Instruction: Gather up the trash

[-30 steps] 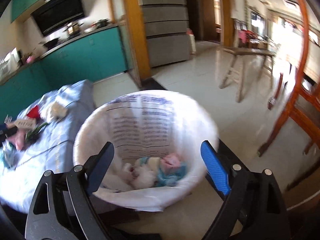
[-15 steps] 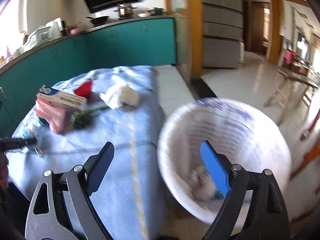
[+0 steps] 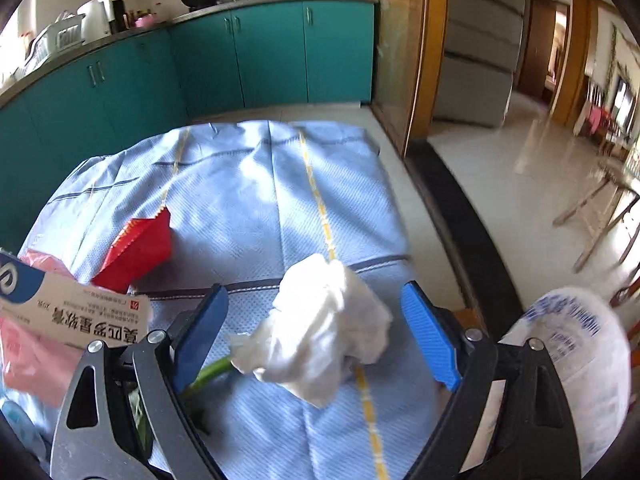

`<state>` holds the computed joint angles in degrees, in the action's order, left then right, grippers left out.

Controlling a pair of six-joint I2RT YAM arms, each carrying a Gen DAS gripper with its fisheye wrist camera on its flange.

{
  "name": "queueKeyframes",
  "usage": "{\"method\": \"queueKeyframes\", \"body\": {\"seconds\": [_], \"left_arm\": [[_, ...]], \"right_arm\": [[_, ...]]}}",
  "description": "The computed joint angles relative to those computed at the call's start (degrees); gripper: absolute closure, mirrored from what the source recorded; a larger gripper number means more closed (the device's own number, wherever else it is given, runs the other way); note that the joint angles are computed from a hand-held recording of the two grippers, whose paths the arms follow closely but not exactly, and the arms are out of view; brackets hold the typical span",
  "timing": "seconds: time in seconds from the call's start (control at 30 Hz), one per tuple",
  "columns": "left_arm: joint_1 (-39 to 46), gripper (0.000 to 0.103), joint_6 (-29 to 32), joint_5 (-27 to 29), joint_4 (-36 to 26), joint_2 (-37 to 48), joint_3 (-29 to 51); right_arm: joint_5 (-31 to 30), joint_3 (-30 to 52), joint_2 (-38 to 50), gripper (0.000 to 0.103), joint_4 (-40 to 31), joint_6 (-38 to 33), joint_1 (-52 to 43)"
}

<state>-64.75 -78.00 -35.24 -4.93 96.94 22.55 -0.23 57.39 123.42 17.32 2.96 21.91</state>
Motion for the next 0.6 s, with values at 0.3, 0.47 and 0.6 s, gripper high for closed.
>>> {"method": "queueKeyframes", "body": {"seconds": [0.3, 0.47, 0.6], "left_arm": [[-2.2, 0.012, -3.0, -2.8, -0.2, -2.7, -2.2], [-2.2, 0.009, -4.9, -3.0, 1.1, -3.5, -3.6], [-2.1, 0.008, -5.5, -2.4, 2.2, -3.4, -4.0]], "right_arm": [[-3.4, -10.6, -5.6, 0.060, 5.5, -2.6, 0.0], [-6.2, -25.0, -18.0, 0.060, 11.3, -2.5, 0.2], [-8.3, -37.0, -26.5, 0.060, 15.6, -2.6, 2.0]]}}
